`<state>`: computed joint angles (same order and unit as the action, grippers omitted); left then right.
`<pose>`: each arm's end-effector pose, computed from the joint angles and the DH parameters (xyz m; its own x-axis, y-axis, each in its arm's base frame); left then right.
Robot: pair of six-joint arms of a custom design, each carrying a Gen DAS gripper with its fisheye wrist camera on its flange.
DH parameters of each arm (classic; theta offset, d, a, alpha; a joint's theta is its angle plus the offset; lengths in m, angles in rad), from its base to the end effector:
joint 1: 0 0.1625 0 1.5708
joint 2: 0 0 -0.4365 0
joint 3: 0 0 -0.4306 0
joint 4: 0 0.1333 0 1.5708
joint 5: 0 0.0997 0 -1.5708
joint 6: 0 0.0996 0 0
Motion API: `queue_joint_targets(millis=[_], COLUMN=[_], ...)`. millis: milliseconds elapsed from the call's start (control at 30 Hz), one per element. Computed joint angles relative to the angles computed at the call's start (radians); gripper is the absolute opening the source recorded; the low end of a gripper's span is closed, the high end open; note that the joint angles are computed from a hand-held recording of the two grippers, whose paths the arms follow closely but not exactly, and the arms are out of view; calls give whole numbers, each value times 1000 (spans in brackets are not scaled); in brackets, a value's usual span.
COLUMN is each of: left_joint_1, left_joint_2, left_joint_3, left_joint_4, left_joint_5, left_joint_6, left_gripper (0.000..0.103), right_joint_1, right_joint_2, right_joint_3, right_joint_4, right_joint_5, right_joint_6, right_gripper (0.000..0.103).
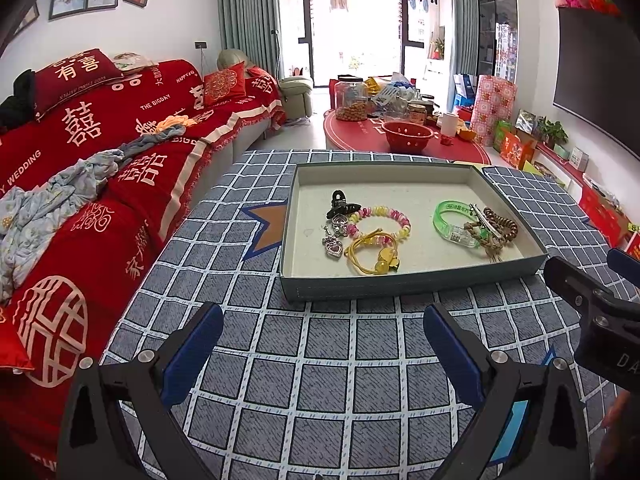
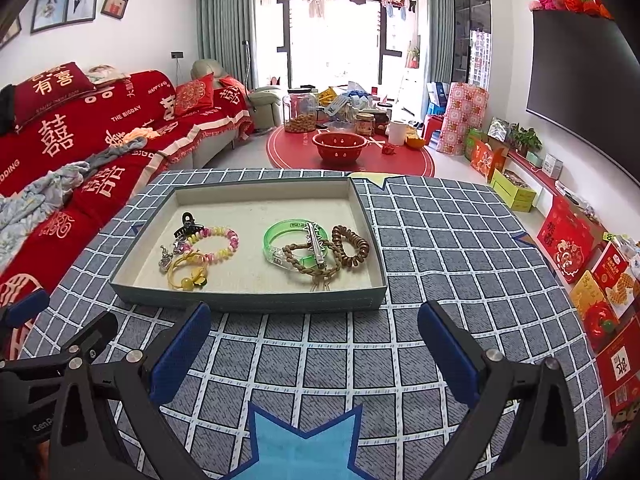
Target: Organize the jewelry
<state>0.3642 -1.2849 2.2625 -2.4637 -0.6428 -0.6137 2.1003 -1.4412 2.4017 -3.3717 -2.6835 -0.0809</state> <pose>-0.3522 -0.3622 0.1563 -0.6590 0.2732 -0.7007 0.6746 0.6266 -0.3901 0.2413 -0.3252 0.2874 -0.6896 0.3056 0.6566 -0.3940 0.6025 -0.6941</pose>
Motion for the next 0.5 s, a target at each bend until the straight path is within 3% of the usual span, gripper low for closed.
queue_joint_targets(millis=[500], left_joint_1=[2], left_joint_2=[9], left_joint_3=[-4], left_joint_4=[-6], left_joint_5=[3], left_joint_6=[3], left_gripper=[103], right_joint_1=[1], right_joint_2=[24], right_joint_3=[-11], right_joint_4=[-20], right_joint_5=[9], right_joint_6=[-3], right_gripper=[103])
